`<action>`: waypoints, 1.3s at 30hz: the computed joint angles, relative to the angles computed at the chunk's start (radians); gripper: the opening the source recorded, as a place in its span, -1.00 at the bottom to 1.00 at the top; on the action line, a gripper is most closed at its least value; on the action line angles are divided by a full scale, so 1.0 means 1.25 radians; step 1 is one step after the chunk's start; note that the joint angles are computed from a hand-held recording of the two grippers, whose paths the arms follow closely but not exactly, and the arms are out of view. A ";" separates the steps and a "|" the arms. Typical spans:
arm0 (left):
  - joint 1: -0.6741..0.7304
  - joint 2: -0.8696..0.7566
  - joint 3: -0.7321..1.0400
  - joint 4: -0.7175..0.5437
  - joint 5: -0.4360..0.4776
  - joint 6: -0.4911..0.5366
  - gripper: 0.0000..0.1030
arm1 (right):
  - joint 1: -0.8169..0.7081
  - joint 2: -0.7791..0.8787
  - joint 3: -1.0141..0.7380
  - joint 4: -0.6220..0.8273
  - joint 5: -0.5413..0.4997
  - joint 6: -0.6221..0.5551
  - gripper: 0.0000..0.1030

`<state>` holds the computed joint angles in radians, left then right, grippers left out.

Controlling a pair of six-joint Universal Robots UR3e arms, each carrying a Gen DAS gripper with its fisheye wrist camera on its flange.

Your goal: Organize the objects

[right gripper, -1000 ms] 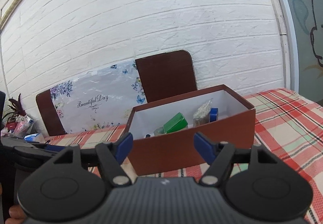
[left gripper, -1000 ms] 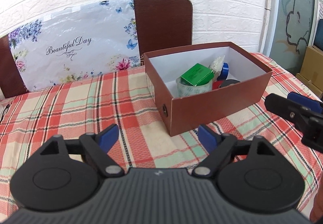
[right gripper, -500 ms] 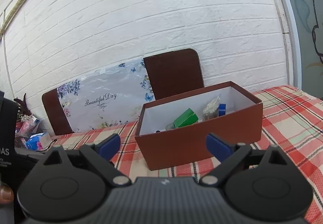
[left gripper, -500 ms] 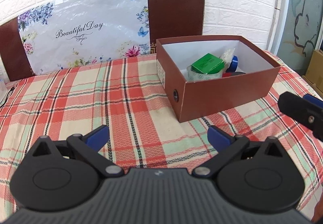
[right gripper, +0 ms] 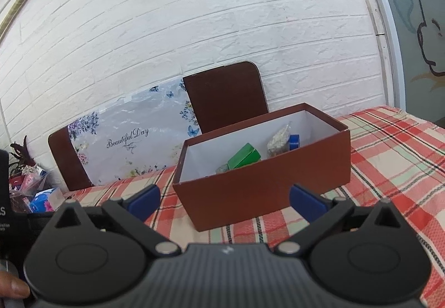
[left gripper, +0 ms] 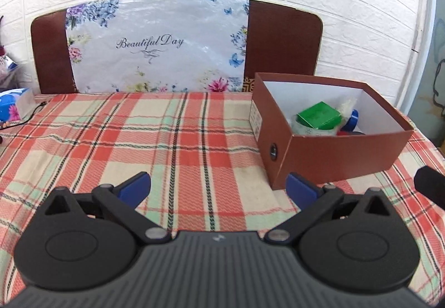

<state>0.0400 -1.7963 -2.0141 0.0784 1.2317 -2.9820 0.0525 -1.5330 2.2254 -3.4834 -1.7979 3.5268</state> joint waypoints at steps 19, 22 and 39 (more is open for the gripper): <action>-0.019 -0.001 0.020 -0.051 0.029 0.083 1.00 | 0.002 0.010 0.000 0.011 -0.001 0.019 1.00; -0.021 0.000 0.034 -0.089 0.035 0.083 1.00 | 0.000 0.011 0.003 0.009 0.002 0.022 1.00; -0.024 0.016 -0.011 -0.012 0.045 0.080 1.00 | -0.003 0.019 0.010 0.003 0.012 0.028 1.00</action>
<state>0.0096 -1.7769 -2.0278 0.0640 1.2875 -2.8816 0.0483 -1.5094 2.2383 -3.4798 -1.7834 3.5620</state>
